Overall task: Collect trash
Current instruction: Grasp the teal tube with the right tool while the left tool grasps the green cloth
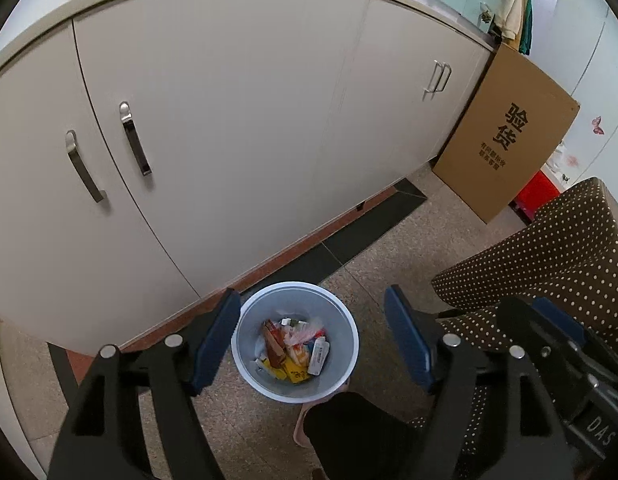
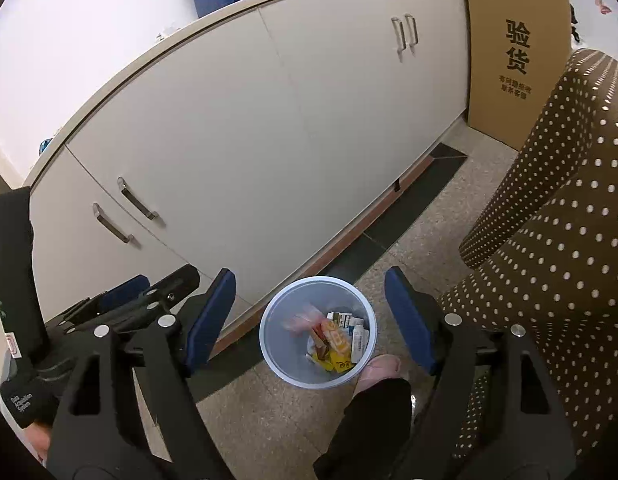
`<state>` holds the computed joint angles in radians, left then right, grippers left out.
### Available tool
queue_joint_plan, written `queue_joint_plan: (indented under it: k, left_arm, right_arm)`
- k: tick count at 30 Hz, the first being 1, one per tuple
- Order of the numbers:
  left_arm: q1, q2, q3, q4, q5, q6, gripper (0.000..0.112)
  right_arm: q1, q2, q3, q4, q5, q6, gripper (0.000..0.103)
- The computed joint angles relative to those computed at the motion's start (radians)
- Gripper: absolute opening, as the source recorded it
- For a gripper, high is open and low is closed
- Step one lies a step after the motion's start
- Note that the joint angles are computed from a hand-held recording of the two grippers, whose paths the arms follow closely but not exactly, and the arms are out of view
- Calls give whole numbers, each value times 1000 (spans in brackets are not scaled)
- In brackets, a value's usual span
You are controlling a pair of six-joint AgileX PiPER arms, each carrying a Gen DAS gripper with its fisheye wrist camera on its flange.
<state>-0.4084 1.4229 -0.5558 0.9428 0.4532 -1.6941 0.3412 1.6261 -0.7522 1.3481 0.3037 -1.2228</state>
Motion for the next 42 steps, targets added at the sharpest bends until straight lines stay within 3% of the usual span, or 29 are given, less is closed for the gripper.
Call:
queue_joint_plan:
  k: [8,11,18,20,25,29,34,42]
  left_arm:
    - [-117,-83,-51,-49,154,27,73]
    - [-204,-133,-89,-51,258,17,73]
    - [-413,-139,-257,-22,463,-4,75]
    - [-474,-103,-330,-6,509,-3,75]
    - [-560,41,-560,-7,532,98,75]
    - [-607,195,-783,-29,536,229,75]
    - [-611,446,-1140,-148,497,495,75]
    - [-575,936,-1900,-343,666,950,75]
  right_arm:
    - [-37,-103,36,-58,41,46,76]
    - [-78,-177,51,-99,80,80,76]
    - [-269,-388,53,-224,239,178,79]
    - [-379,-417,28,-231,358,183,79]
    - [-649,-469,-40,-271,541,144,80]
    - [-890,-409,-136,-274,637,82,80]
    - [-1058,-264,-265,-291,629,79,80]
    - [-1152,36,-531,-391,595,211,80]
